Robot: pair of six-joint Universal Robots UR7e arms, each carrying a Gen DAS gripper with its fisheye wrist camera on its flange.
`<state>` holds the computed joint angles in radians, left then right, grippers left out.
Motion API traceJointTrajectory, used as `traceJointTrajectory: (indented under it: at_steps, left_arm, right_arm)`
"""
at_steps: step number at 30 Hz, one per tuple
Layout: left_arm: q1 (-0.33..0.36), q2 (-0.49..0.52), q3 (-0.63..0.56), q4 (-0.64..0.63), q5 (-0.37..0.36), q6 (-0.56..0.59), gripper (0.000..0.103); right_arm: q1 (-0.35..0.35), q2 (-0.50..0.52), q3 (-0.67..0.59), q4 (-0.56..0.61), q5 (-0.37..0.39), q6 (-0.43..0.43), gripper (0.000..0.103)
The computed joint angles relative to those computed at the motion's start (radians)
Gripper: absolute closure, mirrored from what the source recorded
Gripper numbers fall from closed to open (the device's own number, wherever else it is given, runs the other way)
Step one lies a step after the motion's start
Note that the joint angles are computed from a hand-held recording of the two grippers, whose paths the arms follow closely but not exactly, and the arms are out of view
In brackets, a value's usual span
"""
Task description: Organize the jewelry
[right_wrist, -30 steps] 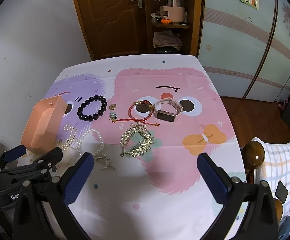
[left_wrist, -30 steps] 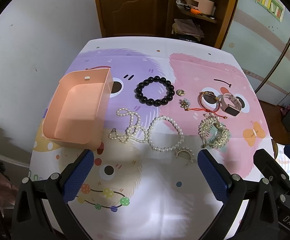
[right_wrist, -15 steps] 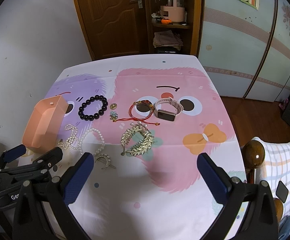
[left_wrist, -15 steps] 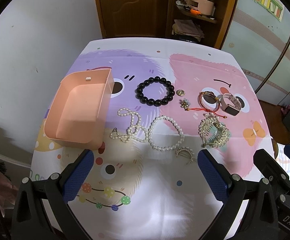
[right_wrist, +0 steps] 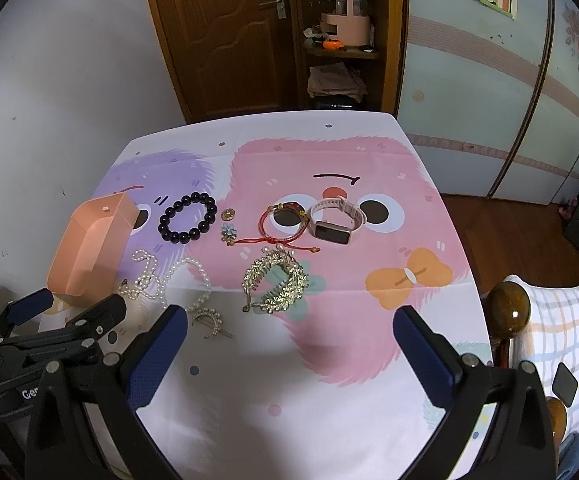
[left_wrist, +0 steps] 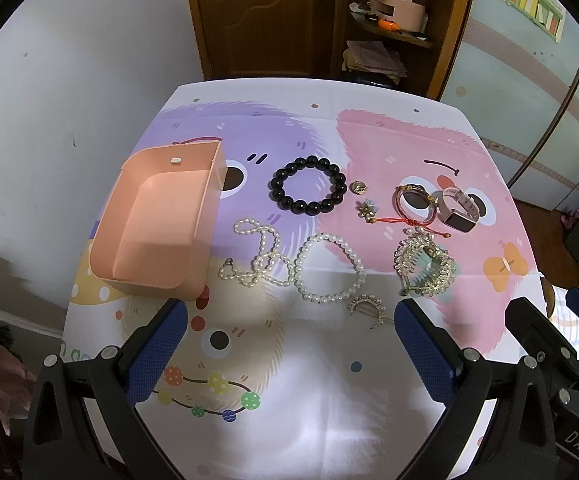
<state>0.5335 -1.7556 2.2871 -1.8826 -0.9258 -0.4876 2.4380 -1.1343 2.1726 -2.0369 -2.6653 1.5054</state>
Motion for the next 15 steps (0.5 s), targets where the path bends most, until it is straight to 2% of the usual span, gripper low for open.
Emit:
traceJointTrajectory:
  at_steps: [6,15]
  left_arm:
    - [0.003,0.006,-0.017,-0.005,-0.008,0.017,0.001]
    - [-0.009,0.032,-0.043,-0.015,0.000,0.032,0.001]
  right_arm:
    - [0.004,-0.003,-0.004,-0.015,-0.011,-0.019,0.000]
    - [0.018,-0.035,-0.020,0.053,-0.048,-0.016,0.000]
